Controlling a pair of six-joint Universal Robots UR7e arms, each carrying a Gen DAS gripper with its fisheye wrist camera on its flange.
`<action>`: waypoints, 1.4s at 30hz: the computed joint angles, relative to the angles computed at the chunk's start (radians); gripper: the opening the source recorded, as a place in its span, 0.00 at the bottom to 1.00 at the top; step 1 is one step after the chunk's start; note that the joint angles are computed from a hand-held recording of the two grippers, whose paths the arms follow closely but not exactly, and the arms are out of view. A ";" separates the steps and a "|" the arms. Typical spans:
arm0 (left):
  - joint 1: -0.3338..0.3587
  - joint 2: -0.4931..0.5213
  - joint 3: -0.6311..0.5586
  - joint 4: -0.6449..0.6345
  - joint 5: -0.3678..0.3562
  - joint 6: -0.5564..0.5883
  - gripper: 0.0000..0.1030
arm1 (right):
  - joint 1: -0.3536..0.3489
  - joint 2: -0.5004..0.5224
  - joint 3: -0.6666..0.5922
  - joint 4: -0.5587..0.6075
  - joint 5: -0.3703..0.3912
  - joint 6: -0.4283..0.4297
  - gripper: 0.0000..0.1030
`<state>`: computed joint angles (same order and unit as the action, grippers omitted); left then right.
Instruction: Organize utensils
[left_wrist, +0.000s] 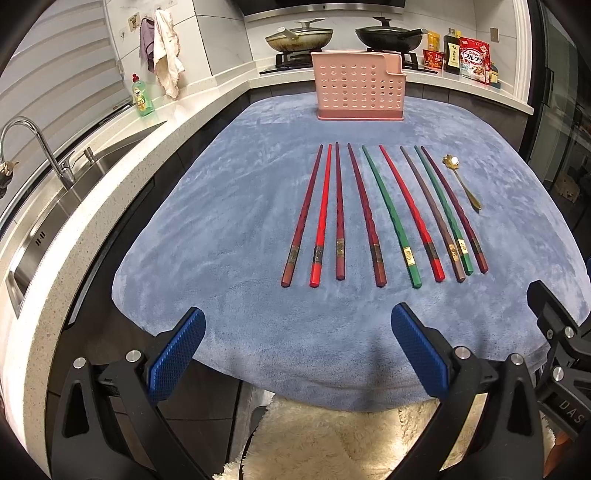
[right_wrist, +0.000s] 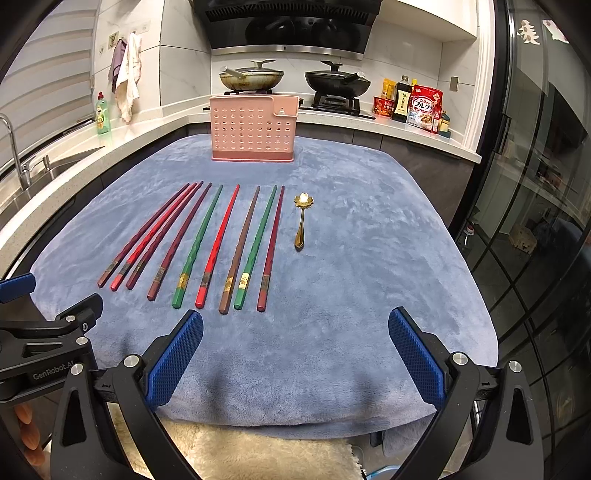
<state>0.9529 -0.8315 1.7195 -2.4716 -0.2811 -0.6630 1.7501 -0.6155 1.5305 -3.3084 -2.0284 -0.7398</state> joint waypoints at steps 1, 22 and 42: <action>0.000 0.000 0.000 -0.003 0.000 0.002 0.93 | 0.000 0.000 -0.001 0.000 -0.001 0.000 0.93; 0.028 -0.008 -0.007 -0.058 -0.049 0.024 0.93 | -0.011 0.004 -0.001 0.024 -0.007 0.017 0.93; 0.162 0.026 -0.153 -0.104 -0.135 0.153 0.80 | -0.022 0.119 -0.263 0.231 -0.022 0.066 0.93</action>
